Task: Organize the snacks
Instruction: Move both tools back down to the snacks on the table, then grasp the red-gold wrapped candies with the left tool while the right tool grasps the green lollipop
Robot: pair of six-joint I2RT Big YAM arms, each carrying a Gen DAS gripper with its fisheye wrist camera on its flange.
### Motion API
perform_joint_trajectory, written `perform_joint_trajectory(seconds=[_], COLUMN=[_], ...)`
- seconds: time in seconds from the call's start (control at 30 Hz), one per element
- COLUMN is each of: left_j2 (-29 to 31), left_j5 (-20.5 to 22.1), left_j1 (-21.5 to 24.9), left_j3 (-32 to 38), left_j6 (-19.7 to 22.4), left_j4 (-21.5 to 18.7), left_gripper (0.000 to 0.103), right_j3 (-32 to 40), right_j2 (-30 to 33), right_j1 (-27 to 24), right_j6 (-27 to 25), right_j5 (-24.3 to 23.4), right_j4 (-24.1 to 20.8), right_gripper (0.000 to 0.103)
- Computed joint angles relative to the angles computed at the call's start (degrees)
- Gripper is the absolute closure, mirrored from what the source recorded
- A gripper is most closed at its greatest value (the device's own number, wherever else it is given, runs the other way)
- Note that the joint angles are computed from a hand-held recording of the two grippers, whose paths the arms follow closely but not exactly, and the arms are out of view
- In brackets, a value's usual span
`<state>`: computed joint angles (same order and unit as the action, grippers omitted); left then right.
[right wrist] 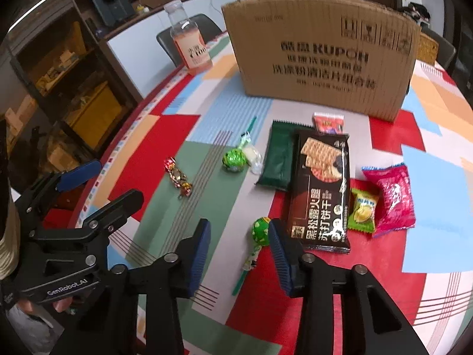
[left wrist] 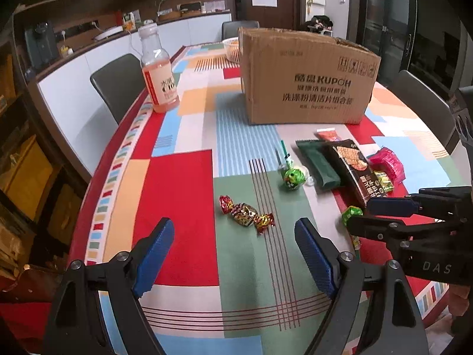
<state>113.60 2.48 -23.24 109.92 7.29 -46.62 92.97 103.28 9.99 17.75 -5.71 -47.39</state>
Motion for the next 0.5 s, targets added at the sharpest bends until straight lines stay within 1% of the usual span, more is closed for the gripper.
perform_joint_trajectory(seconds=[0.23, 0.33, 0.37, 0.4, 0.43, 0.5], left_j2=[2.4, 4.4, 5.0, 6.1, 6.6, 7.8], left_j5=[0.6, 1.4, 1.8, 1.9, 1.9, 1.6], left_j1=[0.2, 0.4, 0.4, 0.4, 0.4, 0.4], left_j3=[2.6, 5.1, 5.9, 7.3, 8.0, 9.5], left_j6=[0.1, -0.7, -0.9, -1.1, -1.2, -1.3], left_j4=[-0.1, -1.6, -2.2, -3.5, -4.0, -4.7], left_gripper=[0.021, 0.026, 0.028, 0.029, 0.033, 0.036], right_j3=[1.1, 1.9, 2.1, 2.4, 2.8, 3.5], right_j2=[1.3, 2.1, 2.3, 2.7, 3.0, 3.9], right_j1=[0.1, 0.0, 0.0, 0.0, 0.0, 0.0], right_j6=[0.1, 0.1, 0.1, 0.1, 0.2, 0.5], right_j5=[1.8, 2.3, 2.2, 2.2, 2.1, 1.6], right_j4=[-2.0, -2.8, -3.0, -3.4, -3.6, -4.0], right_gripper=[0.063, 0.063, 0.063, 0.067, 0.067, 0.068])
